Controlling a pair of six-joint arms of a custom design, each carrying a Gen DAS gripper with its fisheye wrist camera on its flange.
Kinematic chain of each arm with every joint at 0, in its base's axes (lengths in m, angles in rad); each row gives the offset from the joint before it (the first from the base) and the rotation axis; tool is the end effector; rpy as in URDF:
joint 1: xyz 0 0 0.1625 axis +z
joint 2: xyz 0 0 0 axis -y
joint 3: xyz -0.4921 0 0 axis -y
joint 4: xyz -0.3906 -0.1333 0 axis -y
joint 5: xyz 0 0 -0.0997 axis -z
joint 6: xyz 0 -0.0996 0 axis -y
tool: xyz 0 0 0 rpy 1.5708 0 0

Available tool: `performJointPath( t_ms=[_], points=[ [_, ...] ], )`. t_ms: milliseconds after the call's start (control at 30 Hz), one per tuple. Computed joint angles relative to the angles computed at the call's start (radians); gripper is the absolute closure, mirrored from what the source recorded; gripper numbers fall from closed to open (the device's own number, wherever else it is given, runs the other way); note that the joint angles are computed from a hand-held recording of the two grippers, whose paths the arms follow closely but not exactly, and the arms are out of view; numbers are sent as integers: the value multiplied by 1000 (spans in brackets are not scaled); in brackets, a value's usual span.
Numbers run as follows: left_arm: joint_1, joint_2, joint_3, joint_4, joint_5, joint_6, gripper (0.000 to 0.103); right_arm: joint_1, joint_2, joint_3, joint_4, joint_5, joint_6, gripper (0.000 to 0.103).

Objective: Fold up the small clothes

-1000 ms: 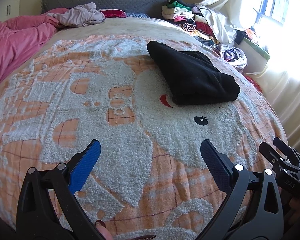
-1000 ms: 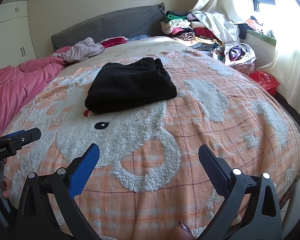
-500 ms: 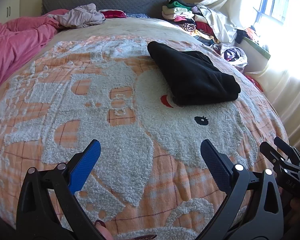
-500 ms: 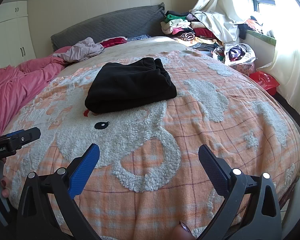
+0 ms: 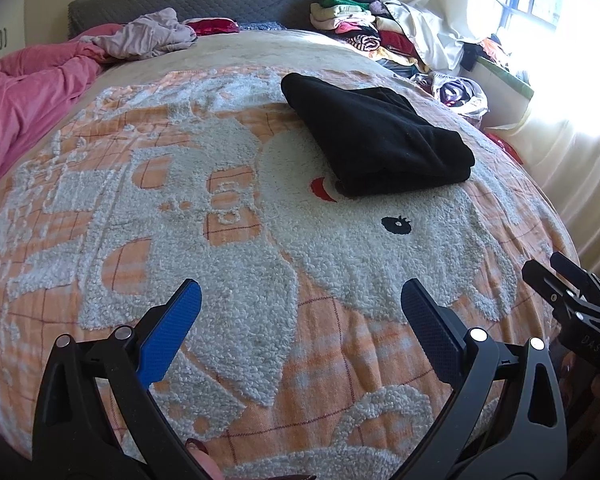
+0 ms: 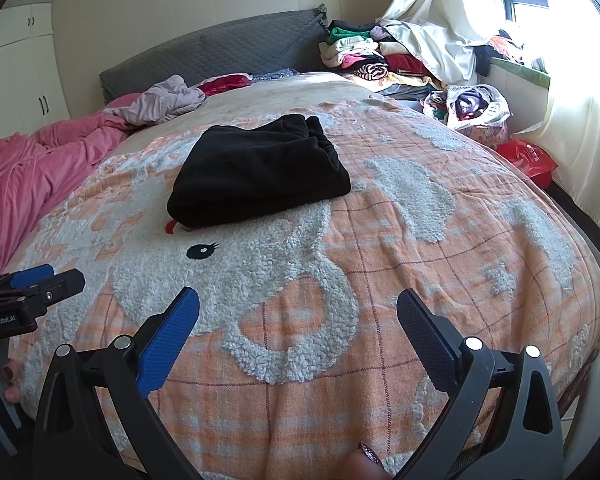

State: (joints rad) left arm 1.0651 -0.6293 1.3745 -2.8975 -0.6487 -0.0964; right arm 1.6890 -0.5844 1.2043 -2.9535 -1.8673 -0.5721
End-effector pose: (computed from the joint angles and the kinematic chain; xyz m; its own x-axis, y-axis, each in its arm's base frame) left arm -0.2021 -0.8040 0.1917 -0.7761 -0.1602 -0.6099 0.3316 0.7190 -0.6108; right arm 0.2056 -0.8479 0.2071 -0.7723 -0.3149 0.5517 -0.5987 0.6510 -0.4666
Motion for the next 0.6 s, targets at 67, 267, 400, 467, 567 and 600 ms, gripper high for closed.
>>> performJointPath(
  t_ms=[67,267,400,467,567,600],
  points=[
    [4,-6,0,39,0,-36,9,-4,-10,-1,-23,-18,33,4],
    [39,-64,44,40,7,-92,9,-51,-76,-2,-143,-120,242,4],
    [94,-153,67,73,122,-197,9,-103,-95,-46,-267,-372,279,4],
    [131,-215,75,142,185,-282,9,-150,-112,-77,-244,-480,335,4],
    [184,-292,71,237,309,-381,9,-228,-127,-142,-159,-616,439,4],
    [205,-315,61,304,344,-427,9,-248,-120,-175,-115,-676,471,4]
  ],
)
